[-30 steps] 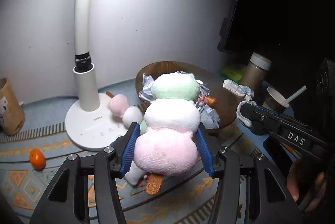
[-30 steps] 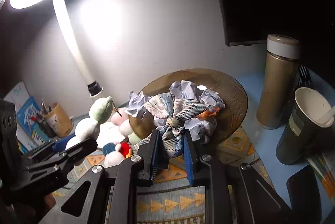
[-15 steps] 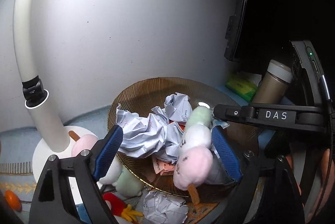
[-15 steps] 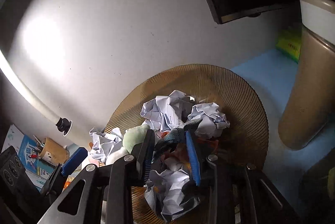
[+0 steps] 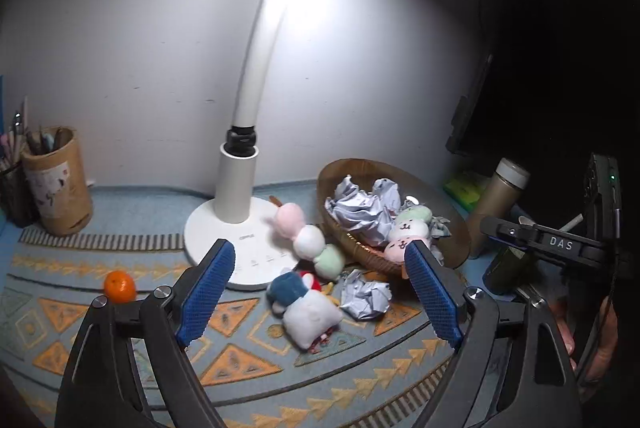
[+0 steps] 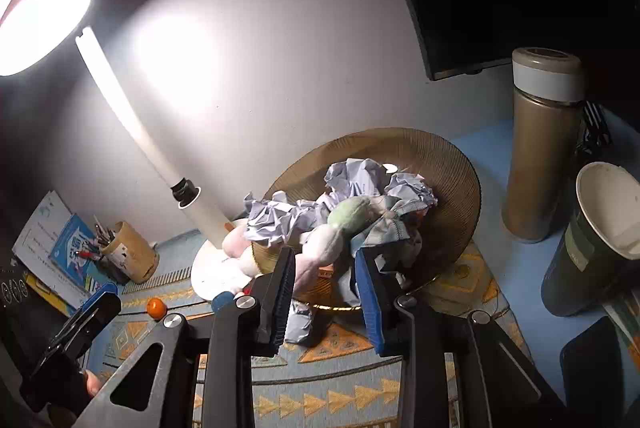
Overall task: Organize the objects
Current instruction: 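Withdraw both open tools from the bowl toward the penguin plush and orange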
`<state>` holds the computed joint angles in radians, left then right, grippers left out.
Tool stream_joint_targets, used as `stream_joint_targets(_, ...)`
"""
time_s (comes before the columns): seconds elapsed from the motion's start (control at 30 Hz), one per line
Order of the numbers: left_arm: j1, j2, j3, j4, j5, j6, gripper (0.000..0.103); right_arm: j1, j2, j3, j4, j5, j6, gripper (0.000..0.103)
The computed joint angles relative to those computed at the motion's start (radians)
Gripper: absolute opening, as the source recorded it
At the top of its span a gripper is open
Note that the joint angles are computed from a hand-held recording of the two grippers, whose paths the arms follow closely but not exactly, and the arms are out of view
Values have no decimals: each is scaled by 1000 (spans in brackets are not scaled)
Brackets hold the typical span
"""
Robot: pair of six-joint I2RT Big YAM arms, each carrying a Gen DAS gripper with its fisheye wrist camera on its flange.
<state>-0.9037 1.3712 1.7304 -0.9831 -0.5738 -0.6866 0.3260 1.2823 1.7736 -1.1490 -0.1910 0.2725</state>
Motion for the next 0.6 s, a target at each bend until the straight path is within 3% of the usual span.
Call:
stream_joint_targets(0.07, -22, -65, -63, -72, -97, -90, 86, 40, -51, -63, 29, 24, 19, 45)
stream_joint_targets(0.13, -51, -141, -163, -79, -195, -182, 86, 78, -115, -170, 107, 71, 78, 49)
stream_joint_targets(0.2, -62, -200, -251, -97, -226, -289, 87, 113, -134, -239, 131, 69, 116, 49)
stream_joint_targets(0.3, -58, -247, -344, -163, -209, -425, 87, 165, -109, -290, 115, 72, 131, 49)
stream_joint_targets(0.37, -48, -258, -389, -163, -189, -466, 87, 205, -91, -316, 116, 116, 126, 48)
stream_joint_targets(0.5, -51, -245, -422, -161, -203, -474, 87, 263, -74, -345, 119, 221, 94, 48)
stream_joint_targets(0.6, -28, -239, -423, -160, -141, -482, 87, 277, -76, -349, 131, 252, 76, 52)
